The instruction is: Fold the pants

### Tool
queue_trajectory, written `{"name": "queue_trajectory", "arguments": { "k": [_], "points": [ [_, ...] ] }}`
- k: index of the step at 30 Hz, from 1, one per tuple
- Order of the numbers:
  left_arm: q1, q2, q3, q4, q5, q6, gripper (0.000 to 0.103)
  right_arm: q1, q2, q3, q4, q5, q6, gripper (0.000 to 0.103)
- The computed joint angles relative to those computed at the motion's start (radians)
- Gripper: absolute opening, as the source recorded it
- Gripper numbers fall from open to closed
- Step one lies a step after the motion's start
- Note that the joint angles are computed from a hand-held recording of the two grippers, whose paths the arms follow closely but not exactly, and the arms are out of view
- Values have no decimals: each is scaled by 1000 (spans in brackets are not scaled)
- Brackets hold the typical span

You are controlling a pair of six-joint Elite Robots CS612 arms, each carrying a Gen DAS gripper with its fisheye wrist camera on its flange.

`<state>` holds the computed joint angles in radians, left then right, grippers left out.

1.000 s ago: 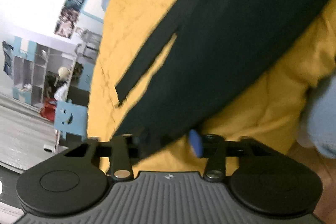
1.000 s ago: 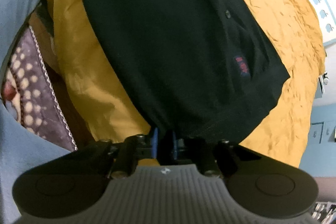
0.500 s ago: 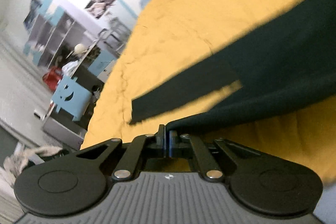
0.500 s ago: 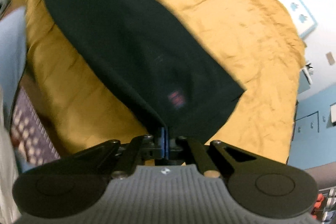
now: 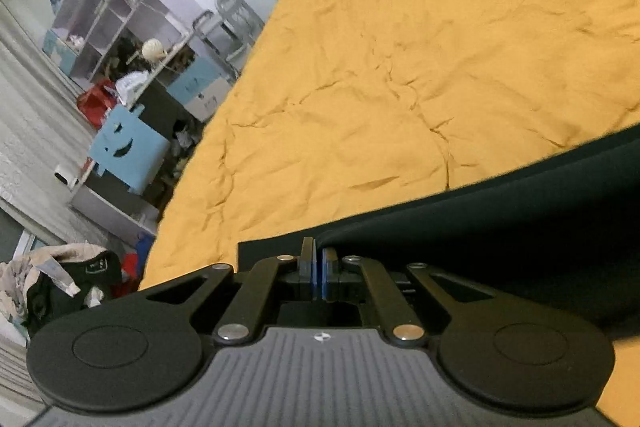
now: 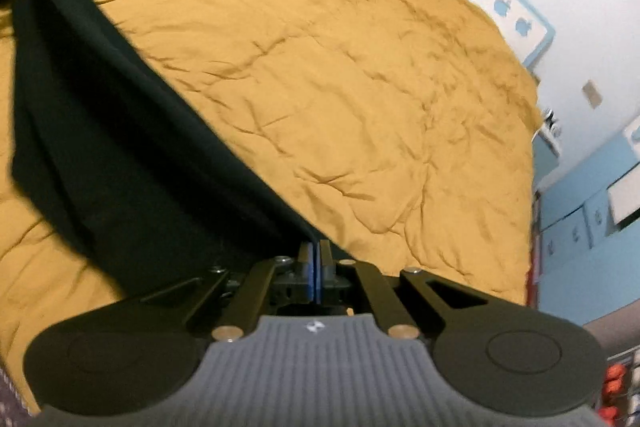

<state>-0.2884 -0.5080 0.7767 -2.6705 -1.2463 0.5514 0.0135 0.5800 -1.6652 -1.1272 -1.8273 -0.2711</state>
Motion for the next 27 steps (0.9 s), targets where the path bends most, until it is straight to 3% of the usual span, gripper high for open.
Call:
{"name": "queue_trajectory", "arguments": {
  "k": [11, 16, 19, 20, 21, 27],
  "points": [
    [-24, 206, -339, 287, 73, 11, 2, -71, -2, 136, 36, 163, 100, 0],
    [-24, 214, -336, 289, 72, 2, 2, -96, -4, 148, 50, 246, 150, 0],
    [-25, 201, -302, 263, 72, -6, 3, -128, 1, 129, 56, 365, 174, 25],
    [-27, 205, -311, 265, 75, -6, 3, -136, 4, 119, 53, 392, 180, 48],
    [-29, 203, -306, 260, 78, -5, 3, -142, 7, 110, 55, 405, 178, 59],
    [-32, 210, -331, 277, 81, -27, 3, -178, 29, 53, 65, 464, 185, 59]
  ]
}}
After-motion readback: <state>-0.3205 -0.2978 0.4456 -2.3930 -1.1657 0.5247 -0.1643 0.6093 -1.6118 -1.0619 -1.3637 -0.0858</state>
